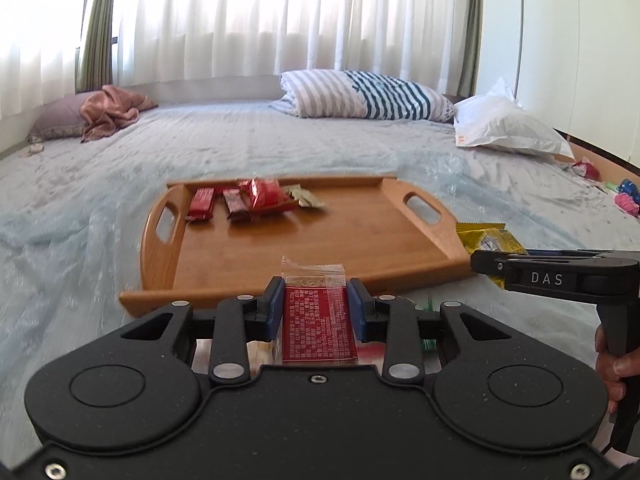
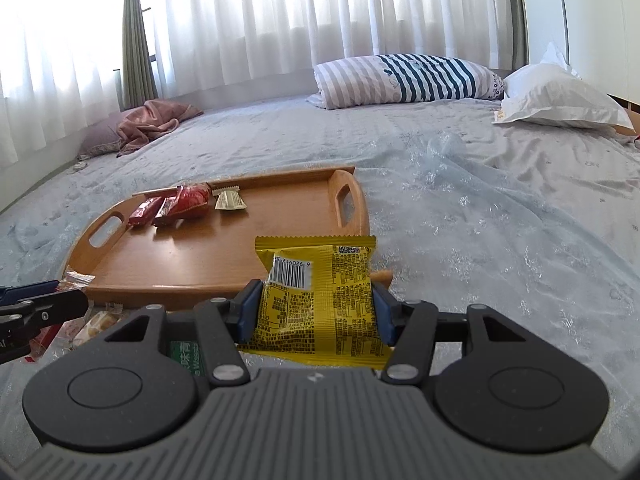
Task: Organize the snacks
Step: 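Carry the red packet and yellow chip bag over the wooden tray with both tools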
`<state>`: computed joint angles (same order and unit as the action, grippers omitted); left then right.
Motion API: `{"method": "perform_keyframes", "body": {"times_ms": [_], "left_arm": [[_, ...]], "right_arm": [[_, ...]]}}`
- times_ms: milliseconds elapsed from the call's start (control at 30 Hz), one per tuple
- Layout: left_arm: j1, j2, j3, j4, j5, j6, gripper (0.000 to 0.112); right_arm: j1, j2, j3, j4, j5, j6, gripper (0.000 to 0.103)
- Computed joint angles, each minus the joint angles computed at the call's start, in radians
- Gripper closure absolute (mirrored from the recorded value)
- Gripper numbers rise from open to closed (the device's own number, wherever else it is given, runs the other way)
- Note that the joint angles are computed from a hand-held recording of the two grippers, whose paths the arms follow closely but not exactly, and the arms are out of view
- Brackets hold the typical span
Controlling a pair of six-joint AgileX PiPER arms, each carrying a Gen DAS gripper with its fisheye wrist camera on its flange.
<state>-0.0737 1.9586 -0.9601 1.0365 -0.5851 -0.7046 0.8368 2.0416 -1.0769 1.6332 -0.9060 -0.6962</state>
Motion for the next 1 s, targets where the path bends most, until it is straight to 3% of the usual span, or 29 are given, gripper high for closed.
{"method": "perform_keyframes", "body": {"times_ms": [100,233,433,567,1000], "left_arm": [[-0.024,0.018,-0.036,-0.04,0.019,0.028,0.08],[-0.028,0.059,-0.111,0.042,0.021,-0.083,0.08],[-0.052,0.115,-0.195,-0.031,0.073,-0.036,0.08],[-0.049,0.167,-0.273,0.026,0.098,-0.111,0.08],[-0.039,0.314,-0.52,0.137,0.196,-0.282,0.08]], "right_arm": [[-0.025,0.005,-0.024,-0.027,0.01,0.002,0.044],[-0.065,0.019,-0.064,-0.053,0.036,-0.015,0.044],[-0.135,0.052,-0.141,-0.073,0.101,-0.072,0.043],[-0.184,0.093,-0.215,-0.065,0.14,-0.145,0.043],[-0.343,0.22,-0.474,0.082,0.322,-0.427,0.043]]}}
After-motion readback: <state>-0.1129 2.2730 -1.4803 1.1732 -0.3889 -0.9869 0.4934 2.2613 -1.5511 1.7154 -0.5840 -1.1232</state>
